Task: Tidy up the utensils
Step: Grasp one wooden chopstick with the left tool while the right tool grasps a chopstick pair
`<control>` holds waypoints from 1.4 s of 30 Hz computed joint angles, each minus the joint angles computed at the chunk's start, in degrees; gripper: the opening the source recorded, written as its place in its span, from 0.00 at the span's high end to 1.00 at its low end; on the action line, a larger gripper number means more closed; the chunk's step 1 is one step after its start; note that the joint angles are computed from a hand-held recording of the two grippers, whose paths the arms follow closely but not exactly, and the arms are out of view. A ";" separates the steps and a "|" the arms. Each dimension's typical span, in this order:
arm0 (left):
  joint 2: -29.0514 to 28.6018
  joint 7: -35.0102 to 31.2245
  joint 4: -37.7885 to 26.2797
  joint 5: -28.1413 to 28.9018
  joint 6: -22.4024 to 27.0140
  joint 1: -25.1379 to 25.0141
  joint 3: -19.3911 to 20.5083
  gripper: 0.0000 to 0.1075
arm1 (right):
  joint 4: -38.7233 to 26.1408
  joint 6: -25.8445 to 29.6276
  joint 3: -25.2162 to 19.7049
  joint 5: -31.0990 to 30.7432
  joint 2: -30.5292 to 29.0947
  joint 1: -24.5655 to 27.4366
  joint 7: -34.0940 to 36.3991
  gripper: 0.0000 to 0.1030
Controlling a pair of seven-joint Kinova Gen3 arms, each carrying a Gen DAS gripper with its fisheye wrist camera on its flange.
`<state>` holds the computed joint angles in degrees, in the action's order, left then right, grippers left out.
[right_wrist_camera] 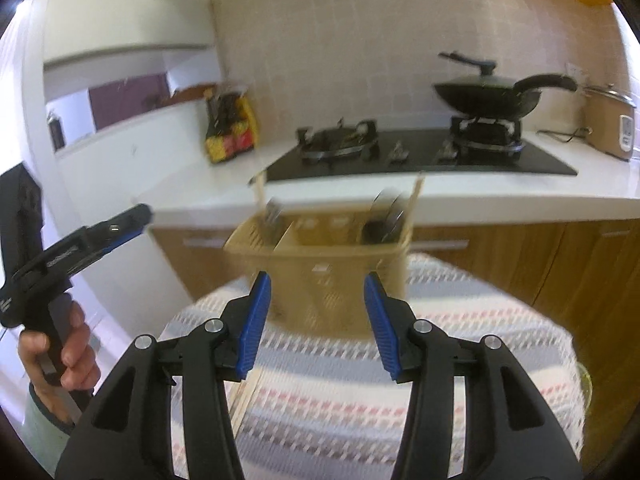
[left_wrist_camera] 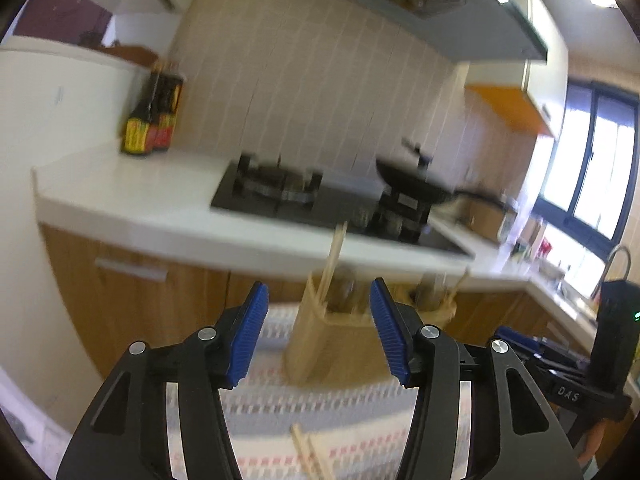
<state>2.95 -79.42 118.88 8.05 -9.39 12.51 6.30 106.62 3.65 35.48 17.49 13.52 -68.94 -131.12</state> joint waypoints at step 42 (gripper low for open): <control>16.81 -2.38 -13.92 -4.28 39.18 32.06 -30.53 0.96 | -15.09 33.08 -43.61 -10.52 10.14 33.06 7.16 0.58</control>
<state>19.76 -81.80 104.96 3.76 29.79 44.57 -24.23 91.54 36.74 -8.13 6.97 23.66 -35.88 -123.97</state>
